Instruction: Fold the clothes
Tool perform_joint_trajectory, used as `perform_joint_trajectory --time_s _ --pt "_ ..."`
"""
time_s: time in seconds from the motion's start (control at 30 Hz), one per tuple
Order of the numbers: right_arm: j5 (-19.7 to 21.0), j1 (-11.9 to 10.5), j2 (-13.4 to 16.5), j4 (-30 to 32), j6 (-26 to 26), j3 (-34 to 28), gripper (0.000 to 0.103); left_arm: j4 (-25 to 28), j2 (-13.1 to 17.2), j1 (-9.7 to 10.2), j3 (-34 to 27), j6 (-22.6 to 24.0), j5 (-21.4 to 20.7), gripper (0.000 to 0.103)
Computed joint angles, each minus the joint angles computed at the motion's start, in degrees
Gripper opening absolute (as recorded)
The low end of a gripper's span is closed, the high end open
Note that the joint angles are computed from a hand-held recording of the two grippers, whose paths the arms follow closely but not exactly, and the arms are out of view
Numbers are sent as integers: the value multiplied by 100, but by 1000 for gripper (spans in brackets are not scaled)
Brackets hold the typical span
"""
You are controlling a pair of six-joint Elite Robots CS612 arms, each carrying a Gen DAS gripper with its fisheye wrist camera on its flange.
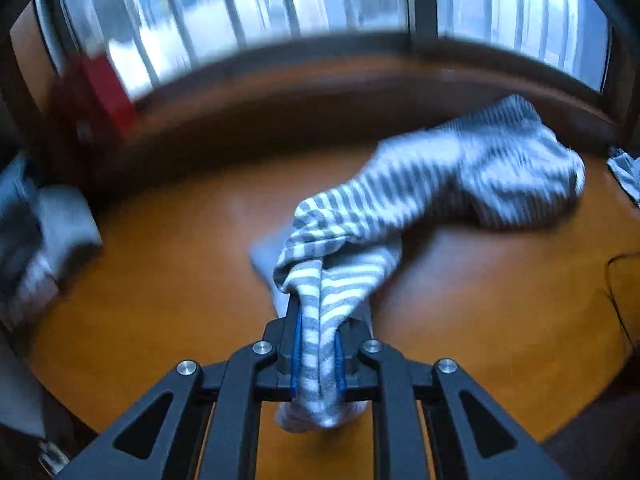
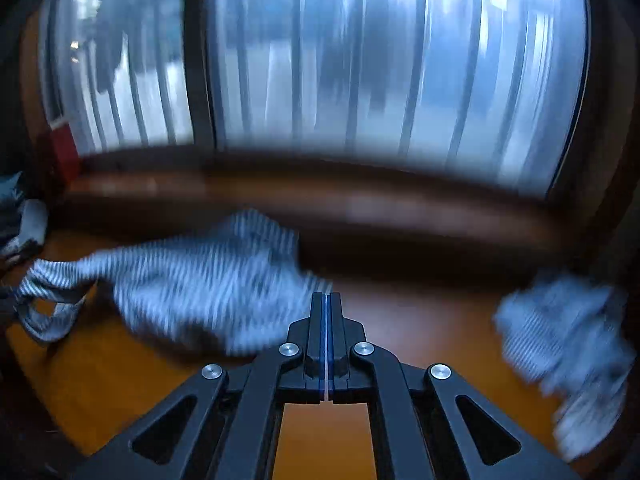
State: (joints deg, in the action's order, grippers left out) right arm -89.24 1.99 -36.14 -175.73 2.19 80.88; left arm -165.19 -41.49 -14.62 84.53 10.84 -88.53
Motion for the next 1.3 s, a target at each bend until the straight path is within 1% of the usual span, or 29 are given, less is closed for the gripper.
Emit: perform_joint_trajectory --time_s 0.03,0.07,0.1,0.13,0.2,0.23,0.27,0.33,0.4,0.47,0.5,0.57,0.63,0.7,0.73,0.77,0.8,0.83,0.87,0.9,1.0,1.07,1.13,1.2,1.23,1.27,1.3 --pt "55 23 82 260 13 -129 15 112 -29 15 39 -60 -29 12" --pt "93 51 165 504 8 -266 21 128 -59 28 70 -92 -67 13" --pt "149 73 248 718 -66 -419 33 139 -90 41 102 -122 -105 14" --pt "212 87 272 884 -166 -523 42 98 -88 47 89 -162 -111 16" --pt "297 117 470 1211 -318 -999 47 11 -78 58 57 -245 -117 18" --pt "322 130 599 1408 -355 -1307 53 2 6 69 -40 -283 -127 18" --pt "385 135 759 1743 -277 -1683 55 34 41 85 -95 -326 -180 18" --pt "522 143 1086 2415 -77 -2418 56 203 104 112 -230 -391 -362 22" --pt "392 196 1418 3024 -68 -3098 55 139 89 110 -220 -420 -516 32" --pt "238 251 1811 3697 -73 -3899 55 -152 90 52 -173 -344 -509 53" --pt "154 278 1952 3906 -99 -4160 55 -295 91 23 -153 -304 -505 59" --pt "-20 330 2220 4276 -159 -4642 55 -457 168 -41 -239 -58 -529 62" --pt "-108 365 2409 4491 -155 -4947 55 -313 279 -83 -417 93 -612 62" --pt "-225 393 2440 4358 -193 -4947 55 -83 479 -139 -710 202 -653 62" --pt "-254 400 2411 4244 -229 -4875 49 48 608 -173 -894 233 -636 62" --pt "-275 405 2374 4123 -267 -4789 38 106 716 -199 -1041 250 -577 62" --pt "-251 402 2333 4022 -335 -4705 17 163 824 -223 -1190 267 -516 53" --pt "-217 395 2281 3914 -377 -4602 14 228 920 -247 -1330 293 -413 39" --pt "-175 385 2190 3741 -401 -4434 11 475 1004 -259 -1512 315 -350 14" --pt "-129 375 2096 3556 -421 -4258 10 706 1064 -249 -1664 269 -392 9" --pt "86 321 1629 2520 -267 -3459 9 605 1047 -183 -1767 179 -537 8" --pt "225 284 1145 1491 -297 -2645 9 220 913 -133 -1656 137 -599 7" --pt "373 245 716 518 -325 -1963 9 -127 754 -67 -1506 75 -818 7" --pt "529 203 341 -381 -332 -1412 9 -391 570 -7 -1296 67 -1051 7" --pt "578 192 143 -740 -475 -1083 9 -435 479 18 -1165 107 -1230 7" --pt "540 192 -107 -1118 -773 -629 9 -471 390 44 -1036 149 -1413 7" --pt "354 203 -280 -1257 -994 -259 9 -437 342 55 -950 204 -1535 7"
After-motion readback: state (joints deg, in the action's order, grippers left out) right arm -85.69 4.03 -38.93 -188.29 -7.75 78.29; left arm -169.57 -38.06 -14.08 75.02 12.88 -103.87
